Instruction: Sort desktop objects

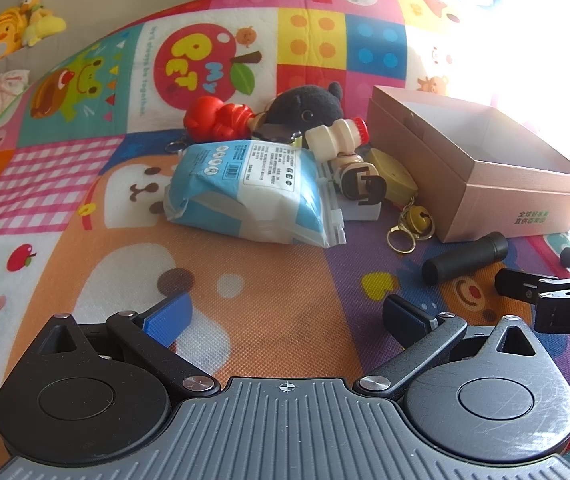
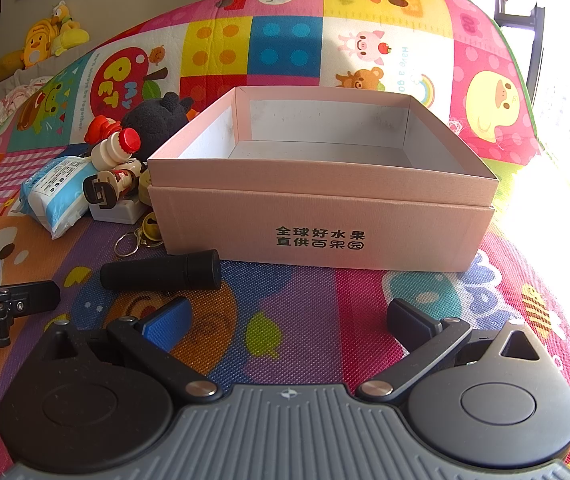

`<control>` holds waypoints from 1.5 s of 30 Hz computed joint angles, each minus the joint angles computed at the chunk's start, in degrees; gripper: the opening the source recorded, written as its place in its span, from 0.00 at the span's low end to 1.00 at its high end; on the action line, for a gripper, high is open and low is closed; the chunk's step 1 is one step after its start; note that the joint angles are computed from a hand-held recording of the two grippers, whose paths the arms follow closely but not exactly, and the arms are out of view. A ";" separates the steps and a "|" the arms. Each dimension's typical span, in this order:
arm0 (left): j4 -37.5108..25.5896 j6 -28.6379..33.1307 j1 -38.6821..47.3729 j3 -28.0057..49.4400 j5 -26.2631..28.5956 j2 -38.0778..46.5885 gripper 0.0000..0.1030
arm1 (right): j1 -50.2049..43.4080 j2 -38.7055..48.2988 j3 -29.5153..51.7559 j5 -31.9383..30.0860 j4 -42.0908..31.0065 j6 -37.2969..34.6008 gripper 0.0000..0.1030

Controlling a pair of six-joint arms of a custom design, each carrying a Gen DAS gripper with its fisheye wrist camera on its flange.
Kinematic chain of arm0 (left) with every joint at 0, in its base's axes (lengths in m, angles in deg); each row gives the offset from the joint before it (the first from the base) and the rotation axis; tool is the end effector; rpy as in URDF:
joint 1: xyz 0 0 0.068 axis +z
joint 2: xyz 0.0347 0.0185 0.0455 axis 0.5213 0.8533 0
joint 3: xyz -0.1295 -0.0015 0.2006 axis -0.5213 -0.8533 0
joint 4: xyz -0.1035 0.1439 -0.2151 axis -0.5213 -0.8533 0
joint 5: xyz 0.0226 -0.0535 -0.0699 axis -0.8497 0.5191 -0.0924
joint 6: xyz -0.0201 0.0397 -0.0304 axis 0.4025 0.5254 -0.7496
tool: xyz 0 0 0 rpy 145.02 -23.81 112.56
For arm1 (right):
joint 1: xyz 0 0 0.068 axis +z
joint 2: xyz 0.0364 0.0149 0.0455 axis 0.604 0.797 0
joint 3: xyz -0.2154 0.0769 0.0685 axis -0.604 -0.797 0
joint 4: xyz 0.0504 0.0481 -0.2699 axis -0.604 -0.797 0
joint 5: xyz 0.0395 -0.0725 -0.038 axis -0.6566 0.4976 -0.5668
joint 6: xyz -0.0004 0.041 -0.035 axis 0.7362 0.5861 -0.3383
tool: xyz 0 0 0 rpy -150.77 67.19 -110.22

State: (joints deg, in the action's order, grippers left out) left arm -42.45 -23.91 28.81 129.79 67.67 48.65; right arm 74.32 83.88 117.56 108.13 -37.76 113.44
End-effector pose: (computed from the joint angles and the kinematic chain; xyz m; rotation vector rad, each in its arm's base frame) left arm 0.3578 -0.0322 0.0578 0.6948 2.1915 -0.3783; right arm 0.2334 0.1467 0.0328 0.4673 2.2222 -0.2208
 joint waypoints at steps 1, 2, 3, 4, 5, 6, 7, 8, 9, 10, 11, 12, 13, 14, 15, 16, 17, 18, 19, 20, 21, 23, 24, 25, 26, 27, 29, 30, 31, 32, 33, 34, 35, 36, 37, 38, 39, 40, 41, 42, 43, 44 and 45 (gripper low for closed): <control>-0.05 0.01 0.03 0.31 0.05 0.27 1.00 | 0.00 0.00 0.00 0.00 0.00 0.00 1.00; -0.09 0.02 0.05 0.50 0.09 0.47 1.00 | 0.00 0.00 0.00 0.00 0.00 0.00 1.00; -0.09 0.02 0.05 0.50 0.09 0.47 1.00 | 0.00 0.00 0.00 0.00 0.00 0.00 1.00; -0.09 0.03 0.04 0.50 0.08 0.49 1.00 | -0.01 0.04 0.00 -0.01 0.05 -0.01 1.00; -0.07 0.02 0.02 0.50 0.04 0.49 1.00 | -0.02 0.08 0.00 -0.01 0.10 -0.02 1.00; -0.07 0.02 0.02 0.50 0.04 0.49 1.00 | -0.02 0.12 0.00 -0.02 0.14 -0.03 1.00; -0.12 0.12 -0.01 0.50 -0.03 0.48 1.00 | -0.03 0.15 -0.01 -0.03 0.19 -0.04 1.00; -0.15 0.25 -0.02 0.49 -0.09 0.49 1.00 | -0.04 0.19 -0.01 -0.04 0.24 -0.06 1.00; -0.11 0.38 -0.06 0.47 -0.18 0.57 1.00 | -0.05 0.24 0.00 -0.03 0.28 -0.05 1.00; -0.14 0.47 -0.05 0.48 -0.19 0.61 1.00 | -0.05 0.28 0.00 -0.04 0.32 -0.06 1.00; -0.22 0.54 -0.04 0.50 -0.18 0.64 1.00 | -0.07 0.32 0.01 -0.05 0.37 -0.08 1.00; -0.25 0.58 -0.04 0.42 -0.20 0.57 1.00 | -0.07 0.40 0.09 -0.04 0.28 -0.10 1.00; -0.29 0.59 -0.02 0.42 -0.20 0.56 1.00 | -0.03 0.56 0.30 0.05 0.07 -0.13 1.00; -0.29 0.59 -0.02 0.42 -0.20 0.56 1.00 | -0.04 0.49 0.23 0.04 0.07 -0.11 1.00; -0.48 0.69 -0.08 0.54 -0.31 0.61 1.00 | -0.05 0.40 0.14 0.04 0.05 0.03 1.00; -0.70 0.92 -0.15 0.60 -0.51 0.58 1.00 | -0.17 0.11 -0.10 -0.19 0.11 0.06 1.00; -0.91 1.18 -0.24 0.66 -0.72 0.55 1.00 | 0.07 0.12 0.05 -0.45 -0.17 0.63 1.00; -1.25 1.43 -0.35 0.87 -0.91 0.58 1.00 | -0.17 -0.38 -0.16 -1.05 -0.63 0.54 1.00; -1.47 1.63 -0.29 0.94 -0.87 0.58 1.00 | -0.03 -0.70 0.28 -1.49 -2.25 1.03 1.00; -2.09 1.75 -0.34 1.49 -0.88 0.74 1.00 | 0.15 -1.62 0.45 -1.99 -4.43 1.71 1.00; -2.39 1.93 -0.30 1.60 -0.84 0.74 1.00 | 0.36 -2.18 0.57 -2.31 -5.85 2.01 1.00; -2.86 2.13 -0.25 1.67 -0.83 0.62 1.00 | 0.02 -4.06 -0.10 -3.97 -7.37 1.43 1.00; -3.01 2.27 -0.23 1.72 -0.82 0.60 1.00 | 0.01 -4.28 -0.22 -4.28 -7.53 1.37 1.00; -3.17 2.46 -0.31 1.79 -0.96 0.57 1.00 | 0.05 -4.46 -0.29 -4.44 -7.70 1.11 1.00; -3.34 2.65 -0.42 1.84 -1.18 0.51 1.00 | -0.05 -4.66 -0.24 -4.76 -8.01 0.90 1.00; -3.42 2.78 -0.45 1.83 -1.28 0.45 1.00 | -0.28 -4.83 -0.11 -5.10 -8.33 0.75 1.00; -3.54 2.68 -0.35 2.02 -1.00 0.50 1.00 | -1.06 -5.49 -0.32 -6.83 -7.51 -1.34 1.00; -3.80 2.48 0.06 2.23 -0.15 0.56 1.00 | -1.55 -6.20 -0.55 -8.82 -6.65 -3.48 1.00; -4.32 1.97 0.72 2.56 1.05 0.58 1.00 | -1.70 -7.00 -1.10 -10.63 -4.82 -5.50 1.00; -5.44 0.48 1.59 3.43 2.43 0.67 1.00 | -1.26 -7.57 -1.81 -11.43 -2.09 -7.33 1.00; -6.37 -1.20 2.45 4.29 3.35 0.77 1.00 | -0.29 -7.10 -1.37 -10.69 -0.53 -8.94 1.00; -6.19 -3.14 3.18 4.70 3.68 0.75 1.00 | 0.75 -5.70 -0.01 -9.21 0.17 -10.63 1.00; -5.13 -5.25 3.82 4.80 3.62 0.62 1.00 | 1.62 -3.82 1.76 -7.51 0.53 -12.19 1.00; -3.81 -7.01 4.24 4.67 3.18 0.40 1.00 | 2.23 -1.55 3.97 -6.09 0.72 -13.59 1.00; -2.64 -8.29 4.60 4.47 2.81 0.16 1.00 | 2.13 0.05 5.56 -6.14 1.04 -14.62 1.00; -1.65 -9.11 4.90 4.26 2.68 -0.07 1.00 | 1.73 1.28 6.93 -6.85 1.13 -15.20 0.99; -0.78 -9.56 5.23 4.10 2.78 -0.33 1.00 | 1.22 2.34 8.19 -7.57 1.08 -15.30 0.95; -0.12 -9.58 5.38 3.82 2.91 -0.52 1.00 | 0.50 3.42 9.65 -8.50 0.48 -15.20 0.93; 0.57 -9.51 5.54 3.48 3.11 -0.74 1.00 | -0.22 4.17 10.80 -9.40 -0.57 -14.74 0.88; 1.15 -9.35 5.57 3.19 3.33 -0.89 1.00 | -0.81 4.57 11.33 -10.32 -1.03 -14.40 0.82; 1.56 -9.04 5.51 2.85 3.58 -1.10 1.00 | -1.18 4.60 10.98 -10.81 -0.66 -13.65 0.78; 1.82 -8.62 5.24 2.61 3.67 -1.26 1.00 | -1.36 3.74 9.76 -11.13 0.18 -13.26 0.73; 1.96 -8.36 5.01 2.43 3.65 -1.38 1.00 | -1.34 2.72 8.79 -11.30 0.19 -12.93 0.73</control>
